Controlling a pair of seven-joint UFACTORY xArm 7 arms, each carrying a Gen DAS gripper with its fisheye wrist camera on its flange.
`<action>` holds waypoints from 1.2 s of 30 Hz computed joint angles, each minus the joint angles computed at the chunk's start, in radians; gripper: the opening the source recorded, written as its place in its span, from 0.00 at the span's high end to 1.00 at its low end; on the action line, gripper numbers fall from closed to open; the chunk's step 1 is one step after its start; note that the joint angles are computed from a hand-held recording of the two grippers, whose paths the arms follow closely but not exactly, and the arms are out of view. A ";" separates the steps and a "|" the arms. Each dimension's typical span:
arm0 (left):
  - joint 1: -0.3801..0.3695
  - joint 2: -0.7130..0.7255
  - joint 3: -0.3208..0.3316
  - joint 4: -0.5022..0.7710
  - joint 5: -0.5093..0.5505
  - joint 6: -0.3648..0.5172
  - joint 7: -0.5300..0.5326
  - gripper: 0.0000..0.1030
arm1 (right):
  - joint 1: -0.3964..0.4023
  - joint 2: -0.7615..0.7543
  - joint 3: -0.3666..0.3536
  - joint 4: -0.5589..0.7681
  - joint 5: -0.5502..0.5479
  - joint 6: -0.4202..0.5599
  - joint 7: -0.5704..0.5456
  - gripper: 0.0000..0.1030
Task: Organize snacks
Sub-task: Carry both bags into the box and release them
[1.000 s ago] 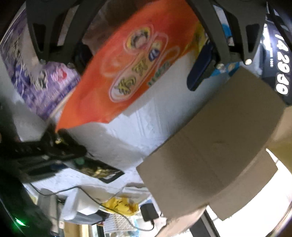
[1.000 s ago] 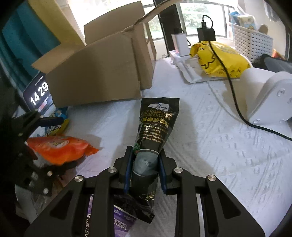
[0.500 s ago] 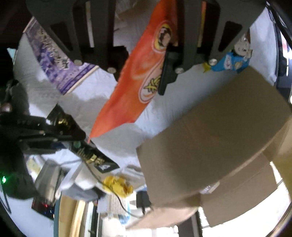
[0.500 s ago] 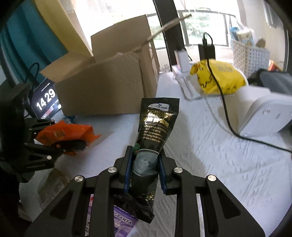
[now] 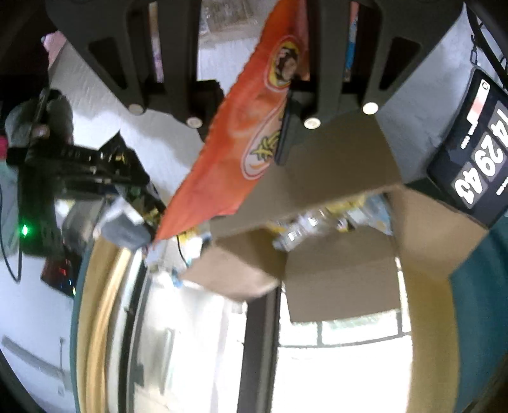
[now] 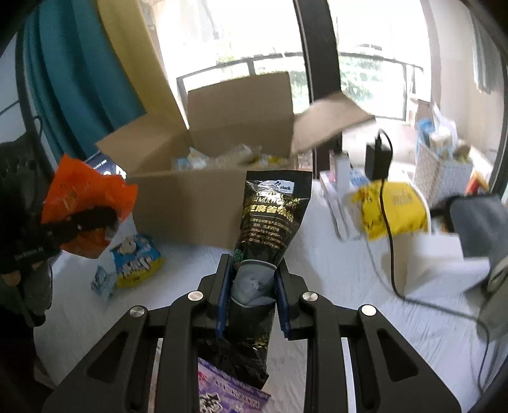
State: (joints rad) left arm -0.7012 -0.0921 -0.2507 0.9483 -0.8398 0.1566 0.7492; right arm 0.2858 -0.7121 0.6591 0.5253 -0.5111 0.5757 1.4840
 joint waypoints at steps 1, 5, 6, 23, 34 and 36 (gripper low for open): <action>-0.003 -0.005 0.010 0.010 -0.039 -0.006 0.023 0.73 | -0.012 0.005 0.002 0.018 -0.011 0.007 -0.007 0.73; -0.004 -0.003 0.028 0.054 -0.128 -0.025 0.085 0.73 | -0.047 0.014 0.000 0.060 -0.044 0.012 -0.030 0.73; -0.002 0.002 0.031 0.068 -0.152 -0.034 0.102 0.73 | -0.055 0.018 0.000 0.071 -0.051 0.013 -0.036 0.73; 0.143 0.250 -0.078 0.424 -0.479 -0.151 0.403 0.73 | -0.221 0.183 0.002 0.294 -0.278 0.032 -0.073 0.73; 0.094 0.498 0.048 0.652 -0.032 -0.030 -0.101 0.66 | -0.229 0.381 -0.073 0.448 -0.478 0.090 -0.039 0.73; 0.085 0.513 0.074 0.663 0.034 0.000 -0.189 0.46 | -0.218 0.428 -0.104 0.474 -0.483 0.093 -0.043 0.56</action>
